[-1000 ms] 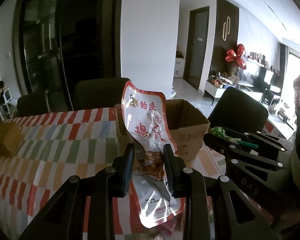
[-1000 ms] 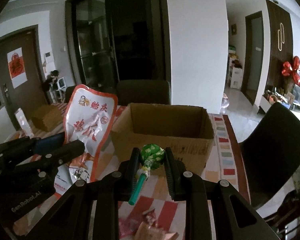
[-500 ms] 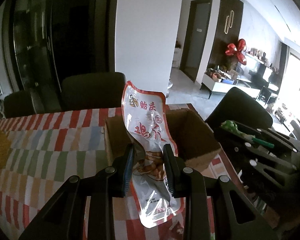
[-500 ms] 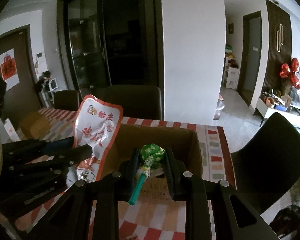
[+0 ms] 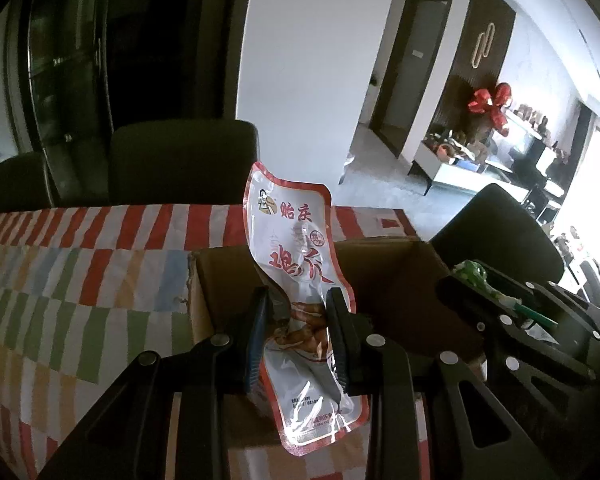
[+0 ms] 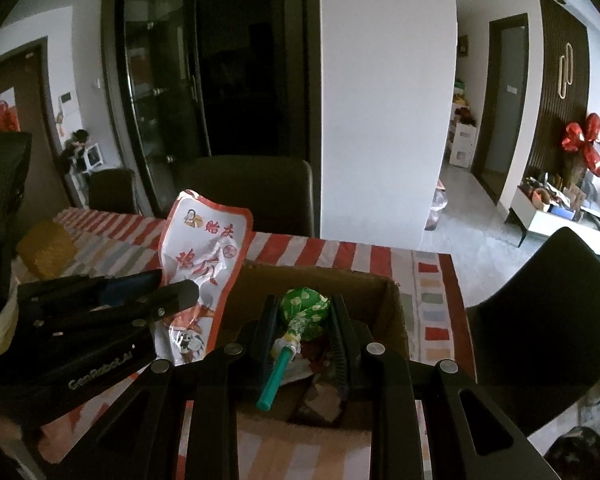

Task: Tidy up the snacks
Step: 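Carry the jerky bag and green lollipop to the cardboard box, then open both tools to release the jerky bag and lollipop into the box, then withdraw both tools from the box back toward the remaining snacks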

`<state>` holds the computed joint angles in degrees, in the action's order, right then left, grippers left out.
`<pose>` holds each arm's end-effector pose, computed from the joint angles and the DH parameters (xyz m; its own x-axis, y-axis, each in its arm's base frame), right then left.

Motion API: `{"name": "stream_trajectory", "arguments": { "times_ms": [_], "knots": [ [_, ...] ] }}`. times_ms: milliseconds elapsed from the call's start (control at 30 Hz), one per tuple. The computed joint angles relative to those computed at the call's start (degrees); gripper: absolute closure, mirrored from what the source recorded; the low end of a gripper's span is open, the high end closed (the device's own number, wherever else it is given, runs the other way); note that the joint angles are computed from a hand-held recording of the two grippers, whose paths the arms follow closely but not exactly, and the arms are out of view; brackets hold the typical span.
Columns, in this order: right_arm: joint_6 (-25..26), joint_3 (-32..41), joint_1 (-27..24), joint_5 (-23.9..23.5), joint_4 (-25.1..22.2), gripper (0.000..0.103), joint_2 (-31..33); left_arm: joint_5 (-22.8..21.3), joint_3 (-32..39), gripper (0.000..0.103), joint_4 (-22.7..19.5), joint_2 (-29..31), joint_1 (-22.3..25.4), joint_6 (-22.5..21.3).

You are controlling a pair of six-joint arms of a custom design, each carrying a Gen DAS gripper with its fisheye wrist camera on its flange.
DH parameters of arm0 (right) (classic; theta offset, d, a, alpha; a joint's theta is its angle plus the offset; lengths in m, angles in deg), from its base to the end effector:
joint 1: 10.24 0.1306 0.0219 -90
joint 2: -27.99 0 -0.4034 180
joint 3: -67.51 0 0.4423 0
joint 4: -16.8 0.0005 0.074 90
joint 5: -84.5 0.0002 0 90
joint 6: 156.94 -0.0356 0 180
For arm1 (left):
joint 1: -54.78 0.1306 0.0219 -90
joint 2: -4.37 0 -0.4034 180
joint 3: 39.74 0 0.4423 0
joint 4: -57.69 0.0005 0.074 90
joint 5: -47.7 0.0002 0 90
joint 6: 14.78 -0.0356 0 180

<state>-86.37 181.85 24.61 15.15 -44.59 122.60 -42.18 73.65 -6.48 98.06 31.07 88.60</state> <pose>0.4594 0.3040 0.6105 -0.6204 -0.0527 -0.7825 -0.1189 0.9925 0.0275 0.4963 -0.2186 0.6053 -0.7174 0.0623 -0.6939 0.2441 0.9553 -0.1666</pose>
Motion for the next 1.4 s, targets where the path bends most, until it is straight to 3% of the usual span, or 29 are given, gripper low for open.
{"name": "stream_trajectory", "arguments": {
  "times_ms": [100, 133, 167, 233, 267, 333, 800, 1067, 1400],
  "knots": [
    [0.3, 0.7, -0.2, 0.1, -0.3, 0.078, 1.1, -1.6, -0.2, 0.073, 1.0, 0.6, -0.3, 0.2],
    [0.4, 0.7, -0.2, 0.1, -0.4, 0.078, 1.4, -1.9, -0.3, 0.065, 1.2, 0.6, -0.3, 0.0],
    [0.5, 0.6, -0.3, 0.2, -0.3, 0.077, 1.4, -2.0, -0.5, 0.047, 1.1, 0.5, -0.3, -0.3],
    [0.3, 0.0, -0.3, 1.1, 0.0, 0.072, 1.2, -3.7, -1.4, 0.038, 1.6, -0.4, -0.5, -0.7],
    [-0.1, -0.1, -0.2, 1.3, -0.2, 0.06, 1.1, -4.9, -2.1, 0.038, 2.1, -1.0, -0.7, -1.1],
    [-1.1, -0.9, 0.1, 2.0, 0.3, 0.05, 0.5, -6.6, -2.0, 0.038, 1.2, -1.4, -0.9, -1.1],
    [-2.6, -5.3, 3.4, 4.6, 0.0, 0.045, -5.3, -15.9, -7.8, 0.037, -0.4, -10.3, -4.4, -3.3],
    [-5.4, -8.2, 8.2, 9.1, -0.2, 0.037, -10.6, -17.7, -11.9, 0.035, -1.8, -17.5, -7.1, -1.8],
    [-10.5, -10.9, 17.7, 19.0, -3.8, 0.028, -15.6, -19.8, -17.6, 0.029, -4.4, -26.9, -11.8, -1.2]
  ]
}}
